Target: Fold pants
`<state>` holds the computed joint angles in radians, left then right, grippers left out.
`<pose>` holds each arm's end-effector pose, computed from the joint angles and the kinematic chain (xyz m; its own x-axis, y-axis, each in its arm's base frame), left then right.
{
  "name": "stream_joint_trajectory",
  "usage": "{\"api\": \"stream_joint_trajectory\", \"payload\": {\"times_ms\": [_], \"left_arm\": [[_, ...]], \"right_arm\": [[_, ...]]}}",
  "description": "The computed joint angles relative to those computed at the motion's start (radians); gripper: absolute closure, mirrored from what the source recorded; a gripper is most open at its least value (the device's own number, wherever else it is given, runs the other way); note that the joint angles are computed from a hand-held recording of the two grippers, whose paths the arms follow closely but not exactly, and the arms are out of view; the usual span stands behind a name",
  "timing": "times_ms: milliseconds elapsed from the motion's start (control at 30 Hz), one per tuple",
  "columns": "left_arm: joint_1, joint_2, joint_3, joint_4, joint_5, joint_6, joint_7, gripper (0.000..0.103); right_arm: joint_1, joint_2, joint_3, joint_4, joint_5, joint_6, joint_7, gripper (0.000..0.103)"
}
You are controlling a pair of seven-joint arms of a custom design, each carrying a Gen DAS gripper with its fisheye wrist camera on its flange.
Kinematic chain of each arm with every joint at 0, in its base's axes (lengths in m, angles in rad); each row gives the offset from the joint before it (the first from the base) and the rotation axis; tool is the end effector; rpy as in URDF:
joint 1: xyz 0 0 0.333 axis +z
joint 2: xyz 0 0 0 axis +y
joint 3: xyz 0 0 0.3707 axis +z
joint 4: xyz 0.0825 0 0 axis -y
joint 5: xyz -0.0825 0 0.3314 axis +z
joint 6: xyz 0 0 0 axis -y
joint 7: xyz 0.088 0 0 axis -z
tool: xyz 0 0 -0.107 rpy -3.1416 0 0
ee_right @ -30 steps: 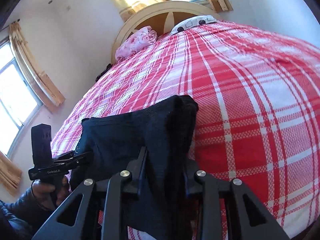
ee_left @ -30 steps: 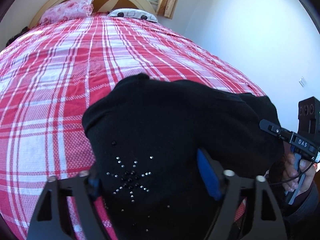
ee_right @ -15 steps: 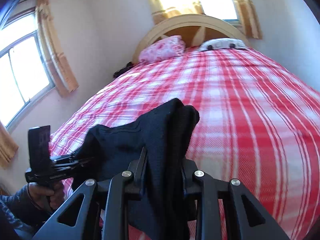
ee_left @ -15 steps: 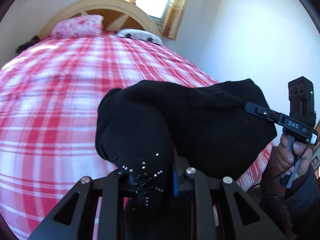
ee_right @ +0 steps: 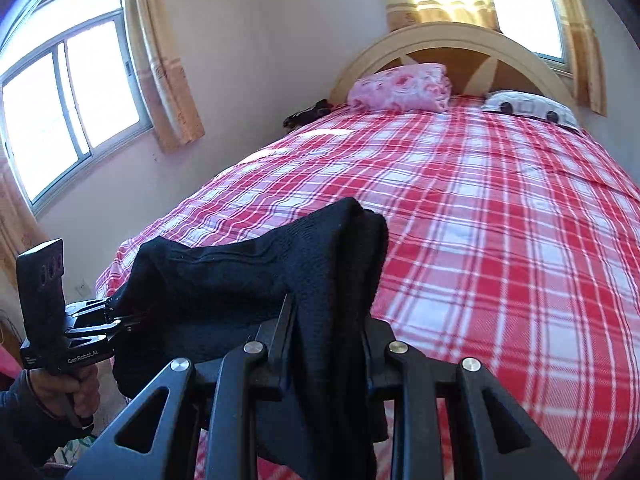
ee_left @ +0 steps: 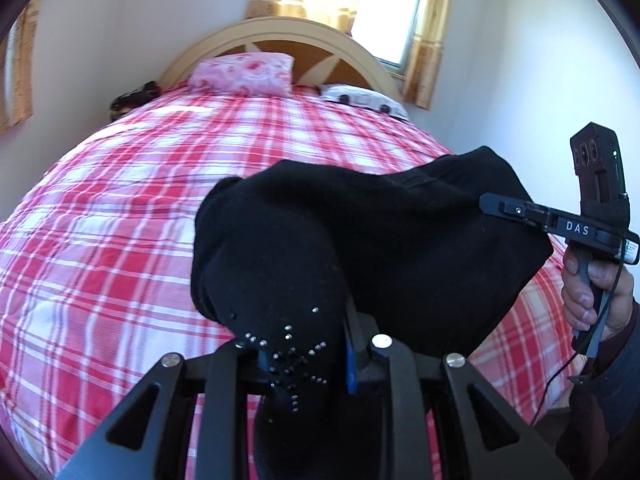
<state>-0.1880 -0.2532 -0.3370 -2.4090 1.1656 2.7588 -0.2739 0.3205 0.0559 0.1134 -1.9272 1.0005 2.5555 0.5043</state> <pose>0.3480 -0.2599 0.5293 0.1906 -0.9535 0.2333 -0.5835 -0.3012 -0.7542 0.5220 0.2268 0.5932 0.7651 -0.6083 -0.2113 -0.5147 -0.3805 -0.7683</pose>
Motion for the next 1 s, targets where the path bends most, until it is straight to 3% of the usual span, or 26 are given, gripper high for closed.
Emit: {"api": "stream_joint_trajectory", "payload": {"times_ms": [567,1000], "left_arm": [[0.093,-0.09,0.04,-0.11,-0.078,0.004,0.052,0.079],[0.156,-0.032,0.081,-0.107,-0.098,0.06,0.135,0.079]], "right_arm": [[0.094,0.234,0.088,0.275,-0.249,0.014,0.193,0.076],[0.118,0.395,0.098,0.442,-0.391,-0.042,0.35,0.076]]}}
